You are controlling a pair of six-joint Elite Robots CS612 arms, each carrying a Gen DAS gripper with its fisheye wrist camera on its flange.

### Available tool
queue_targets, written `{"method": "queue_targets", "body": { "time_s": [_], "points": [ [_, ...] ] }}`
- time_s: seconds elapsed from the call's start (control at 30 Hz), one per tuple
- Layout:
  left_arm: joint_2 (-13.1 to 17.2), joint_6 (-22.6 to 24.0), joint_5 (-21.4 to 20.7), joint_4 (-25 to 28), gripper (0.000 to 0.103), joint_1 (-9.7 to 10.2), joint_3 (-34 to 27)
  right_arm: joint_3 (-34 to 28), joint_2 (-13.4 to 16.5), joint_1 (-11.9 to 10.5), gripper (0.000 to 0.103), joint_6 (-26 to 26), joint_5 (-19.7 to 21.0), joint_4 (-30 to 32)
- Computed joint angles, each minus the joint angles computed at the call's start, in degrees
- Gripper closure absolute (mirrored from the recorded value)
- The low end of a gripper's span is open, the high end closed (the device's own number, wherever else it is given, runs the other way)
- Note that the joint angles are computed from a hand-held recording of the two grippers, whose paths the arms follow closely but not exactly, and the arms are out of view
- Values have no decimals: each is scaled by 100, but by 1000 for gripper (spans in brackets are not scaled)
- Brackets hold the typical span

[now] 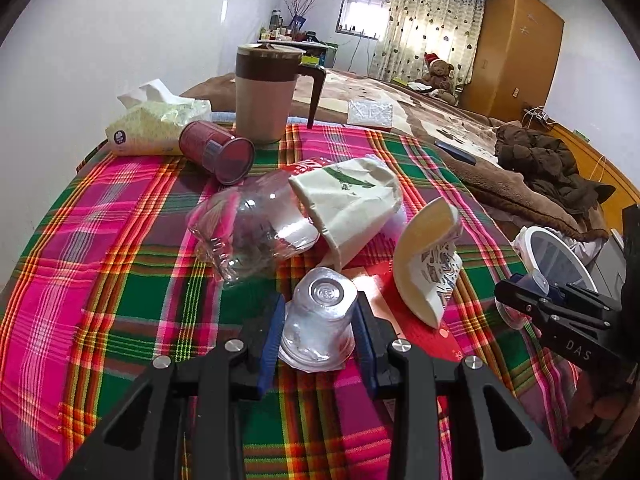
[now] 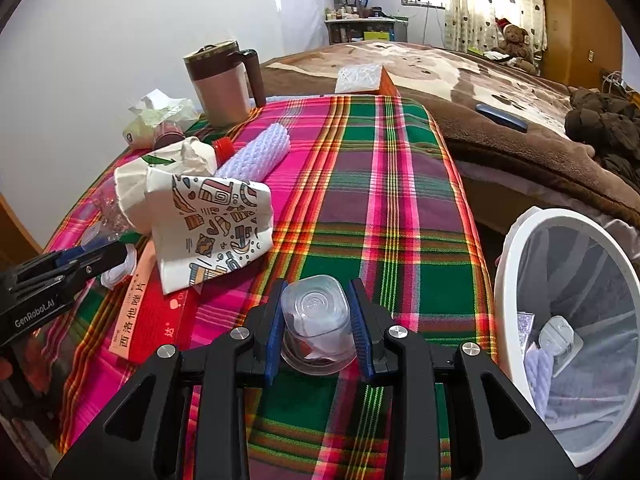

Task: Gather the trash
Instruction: 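Grasp the clear plastic cup with the right gripper while the left gripper grasps another clear cup, then carry the clear cups over the bin and open both grippers to drop them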

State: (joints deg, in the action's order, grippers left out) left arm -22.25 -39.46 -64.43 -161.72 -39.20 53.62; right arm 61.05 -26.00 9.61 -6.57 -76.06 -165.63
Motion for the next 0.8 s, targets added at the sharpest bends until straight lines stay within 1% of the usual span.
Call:
{"method": "queue_targets", "body": {
  "time_s": [0.23,0.43,0.6,0.8],
  "points": [
    [-76,168,65,-227,68,-59,87,187,-105,-33,72,78,110,-267],
    [-60,399,72,-337,68,-109,-23,393,-219,-94,72,205,121,-594],
    [24,621,11,-330,68,-155,-264,491,-278,-150,72,349,44,-798],
    [231,923,-175,-290,68,-206,-725,661,-375,-241,72,499,-118,-1057]
  ]
}}
